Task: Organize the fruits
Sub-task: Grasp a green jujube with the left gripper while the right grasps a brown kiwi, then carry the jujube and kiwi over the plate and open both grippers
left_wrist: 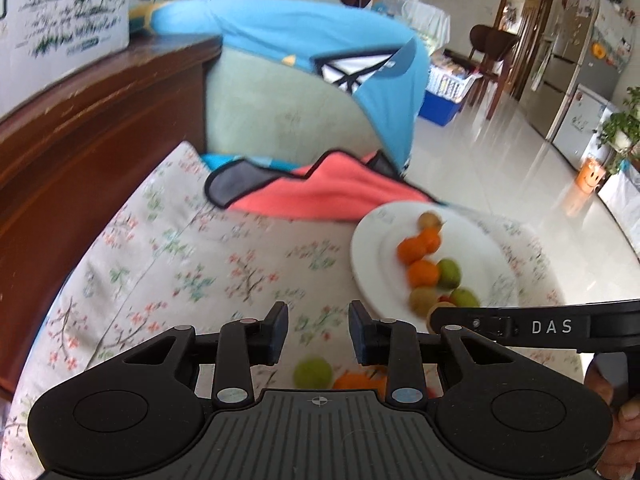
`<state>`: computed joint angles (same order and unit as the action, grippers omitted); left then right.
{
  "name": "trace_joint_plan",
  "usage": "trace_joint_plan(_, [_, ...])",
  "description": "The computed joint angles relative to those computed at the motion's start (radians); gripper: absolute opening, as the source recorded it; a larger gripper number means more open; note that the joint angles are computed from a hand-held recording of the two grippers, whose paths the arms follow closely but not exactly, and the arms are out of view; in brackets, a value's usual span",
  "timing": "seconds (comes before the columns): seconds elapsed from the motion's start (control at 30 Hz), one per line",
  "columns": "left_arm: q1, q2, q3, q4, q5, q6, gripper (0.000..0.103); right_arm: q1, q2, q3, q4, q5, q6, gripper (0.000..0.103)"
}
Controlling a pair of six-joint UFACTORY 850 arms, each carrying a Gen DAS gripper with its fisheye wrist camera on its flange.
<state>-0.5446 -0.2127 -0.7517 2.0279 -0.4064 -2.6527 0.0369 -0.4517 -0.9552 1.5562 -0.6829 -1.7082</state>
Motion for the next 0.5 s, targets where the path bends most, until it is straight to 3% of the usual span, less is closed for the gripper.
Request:
trace_joint_plan(0.23, [-0.001,-0.015,-0.03,0.067,0.005,-0.053,0.03,-0.027,0.003,-0.013,0.025,-0.021,0.009,0.027])
trace_joint_plan(0.4, [0.043,0.011,-0.007,0.019,0.006,-0.036,0.03,-0.043,0.003,-0.016,0.024,-0.024,0.017,0.027])
trace_joint_plan(0.5, [0.068,0.019,0.003,0.033,0.067,-0.057,0.032,-0.048,0.001,-0.02,0.019,-0.024,0.035,0.027])
